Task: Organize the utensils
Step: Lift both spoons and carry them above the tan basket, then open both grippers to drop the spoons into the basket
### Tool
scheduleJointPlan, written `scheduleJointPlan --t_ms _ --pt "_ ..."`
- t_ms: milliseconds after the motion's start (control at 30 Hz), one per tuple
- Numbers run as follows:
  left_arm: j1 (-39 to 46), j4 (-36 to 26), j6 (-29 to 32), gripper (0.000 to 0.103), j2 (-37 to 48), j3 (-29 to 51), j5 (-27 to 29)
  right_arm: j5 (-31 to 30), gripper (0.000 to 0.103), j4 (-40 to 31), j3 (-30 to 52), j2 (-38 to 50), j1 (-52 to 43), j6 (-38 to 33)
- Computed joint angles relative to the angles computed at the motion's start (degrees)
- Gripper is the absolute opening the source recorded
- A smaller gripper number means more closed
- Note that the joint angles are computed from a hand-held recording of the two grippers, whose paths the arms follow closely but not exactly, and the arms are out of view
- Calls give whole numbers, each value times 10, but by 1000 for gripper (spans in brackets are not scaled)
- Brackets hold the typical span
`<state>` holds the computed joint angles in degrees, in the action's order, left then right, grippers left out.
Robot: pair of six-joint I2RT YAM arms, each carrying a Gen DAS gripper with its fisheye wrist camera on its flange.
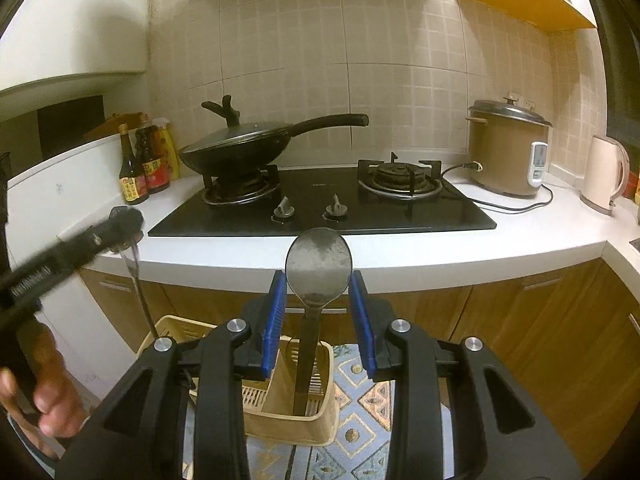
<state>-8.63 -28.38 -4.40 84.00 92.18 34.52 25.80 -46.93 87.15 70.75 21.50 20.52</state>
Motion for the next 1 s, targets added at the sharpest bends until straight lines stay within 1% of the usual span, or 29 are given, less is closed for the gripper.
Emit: scheduleJointPlan --t_ms 100,200,367,500,600,700,767,800,833,900,1000 --pt "-1 -2 -1 30 2 21 -2 -11 29 11 -8 -1 -9 -1" --pt "-12 3 3 30 3 24 -19 -11 29 17 -18 -1 -11 -1" --pt "-37 24 14 30 2 -19 -50 -20 29 31 -51 -2 -18 3" --pt "-52 50 29 30 -5 -72 -77 -29 29 41 -77 -8 -16 8" --pt "-51 44 37 30 -7 -87 -76 -33 29 36 -88 -20 -7 17" --pt "-38 24 42 31 -8 -87 -53 -39 29 17 -86 -32 3 29" --pt "-24 5 44 39 -10 -83 -29 -56 30 -5 -80 -39 4 41" --pt "-15 -4 45 41 -13 -83 -18 -70 32 -16 -79 -44 3 48" --pt "-9 -14 47 45 -15 -81 -8 -85 44 -23 -77 -47 -1 54" --pt "6 -39 54 46 -20 -77 16 -105 57 -36 -79 -60 -5 70" --pt "35 -79 71 46 -32 -75 54 -118 57 -59 -84 -87 0 88"
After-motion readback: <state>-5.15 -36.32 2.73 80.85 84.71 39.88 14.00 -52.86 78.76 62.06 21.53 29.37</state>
